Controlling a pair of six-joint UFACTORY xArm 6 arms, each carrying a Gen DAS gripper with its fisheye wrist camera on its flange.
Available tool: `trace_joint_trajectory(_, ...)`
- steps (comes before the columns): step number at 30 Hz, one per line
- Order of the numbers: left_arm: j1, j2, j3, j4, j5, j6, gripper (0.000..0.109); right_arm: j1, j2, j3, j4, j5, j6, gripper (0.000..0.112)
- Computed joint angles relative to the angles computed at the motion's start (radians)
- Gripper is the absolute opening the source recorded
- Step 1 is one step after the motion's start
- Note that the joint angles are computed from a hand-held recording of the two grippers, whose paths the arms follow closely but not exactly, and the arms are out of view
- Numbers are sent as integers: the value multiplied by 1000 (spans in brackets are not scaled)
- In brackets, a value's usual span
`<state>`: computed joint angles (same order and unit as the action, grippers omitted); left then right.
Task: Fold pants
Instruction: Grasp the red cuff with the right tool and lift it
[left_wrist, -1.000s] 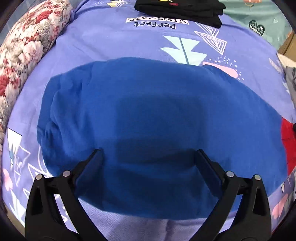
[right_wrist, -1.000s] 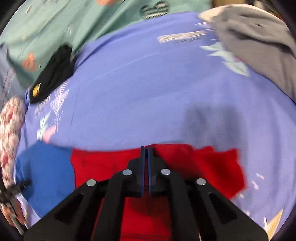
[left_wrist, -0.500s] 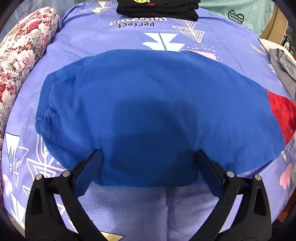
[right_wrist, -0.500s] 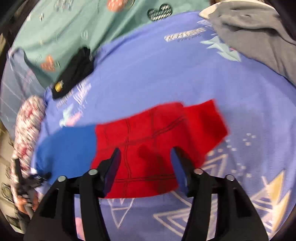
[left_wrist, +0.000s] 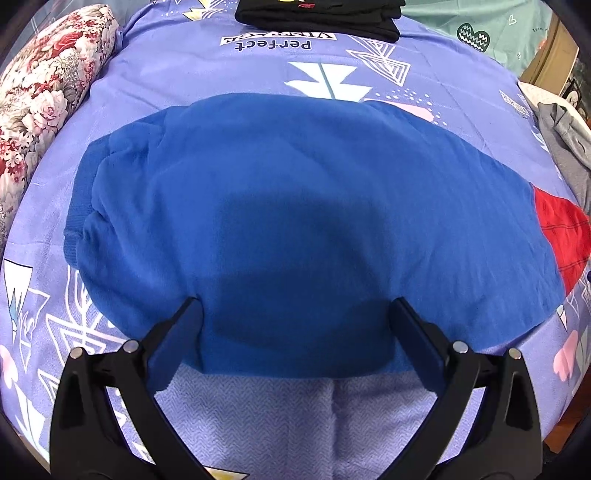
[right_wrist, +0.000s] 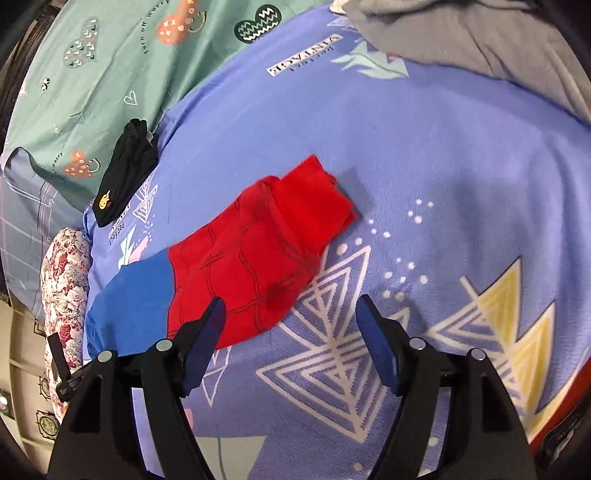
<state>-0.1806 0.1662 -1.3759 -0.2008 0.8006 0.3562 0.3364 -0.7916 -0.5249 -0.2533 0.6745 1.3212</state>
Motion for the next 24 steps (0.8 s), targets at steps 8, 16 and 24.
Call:
trace_joint_trajectory(8, -5, -7, 14, 14, -20, -17, 101, -32, 87, -12, 43, -100, -28, 79)
trace_joint_trajectory(16, -5, -3, 7, 25, -15, -28, 101, -71, 195, -53, 5, -175, -17, 88)
trace_joint_trajectory(24, -5, 2, -1, 30, -7, -30, 101, -91, 297, -136, -71, -151, 6, 83)
